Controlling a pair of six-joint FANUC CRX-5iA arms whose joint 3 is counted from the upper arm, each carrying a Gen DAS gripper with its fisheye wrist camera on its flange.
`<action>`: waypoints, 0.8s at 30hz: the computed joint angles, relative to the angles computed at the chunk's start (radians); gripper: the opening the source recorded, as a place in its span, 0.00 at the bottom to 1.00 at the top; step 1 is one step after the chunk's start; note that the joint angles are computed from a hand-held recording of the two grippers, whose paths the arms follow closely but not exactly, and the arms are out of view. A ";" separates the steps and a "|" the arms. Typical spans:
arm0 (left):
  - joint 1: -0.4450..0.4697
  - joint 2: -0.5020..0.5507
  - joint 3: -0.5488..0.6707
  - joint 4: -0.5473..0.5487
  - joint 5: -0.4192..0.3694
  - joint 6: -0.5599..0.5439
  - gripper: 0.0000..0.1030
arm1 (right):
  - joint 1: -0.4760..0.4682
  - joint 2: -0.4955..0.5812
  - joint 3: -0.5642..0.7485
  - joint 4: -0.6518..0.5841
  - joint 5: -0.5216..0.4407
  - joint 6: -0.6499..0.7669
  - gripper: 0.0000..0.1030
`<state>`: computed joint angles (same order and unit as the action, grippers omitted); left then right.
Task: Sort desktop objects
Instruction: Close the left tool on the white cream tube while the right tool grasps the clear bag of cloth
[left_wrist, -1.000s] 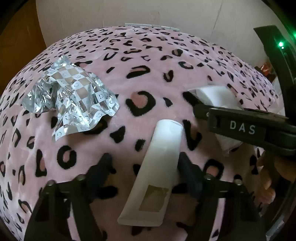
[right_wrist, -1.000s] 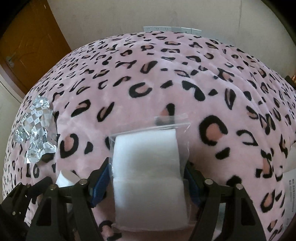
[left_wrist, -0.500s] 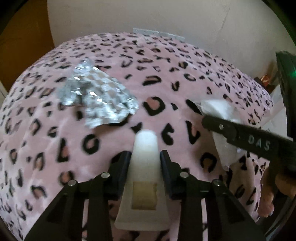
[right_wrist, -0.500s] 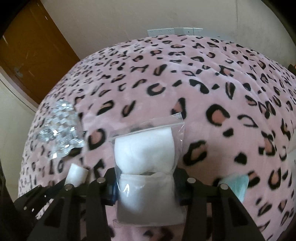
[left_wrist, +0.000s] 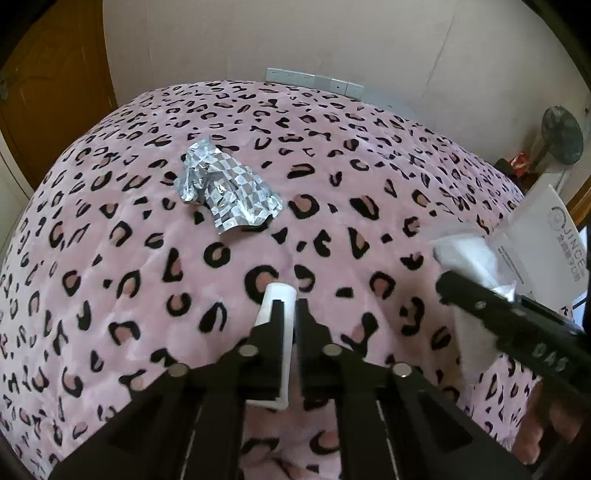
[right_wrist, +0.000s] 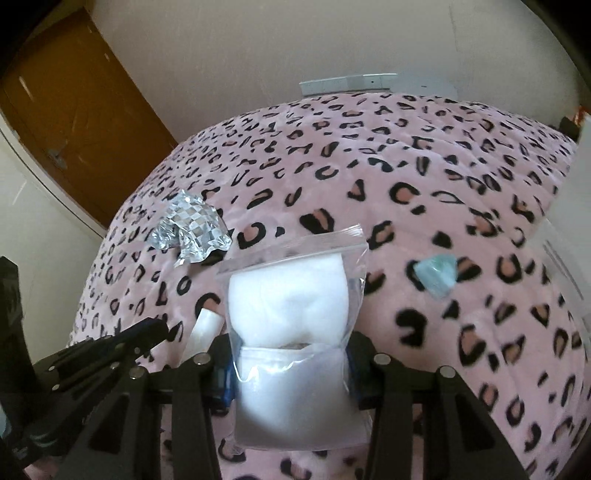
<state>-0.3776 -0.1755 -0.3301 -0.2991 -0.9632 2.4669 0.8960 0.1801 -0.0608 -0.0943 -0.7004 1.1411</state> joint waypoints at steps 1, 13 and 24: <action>-0.006 -0.007 0.001 -0.005 -0.005 0.005 0.01 | -0.004 -0.013 -0.007 -0.007 0.000 0.000 0.43; -0.113 -0.038 0.081 -0.081 -0.107 0.060 0.00 | -0.002 -0.165 -0.122 0.034 0.027 -0.069 0.43; 0.012 0.027 -0.033 0.024 0.031 -0.183 0.54 | -0.023 -0.236 -0.204 0.031 0.042 -0.115 0.43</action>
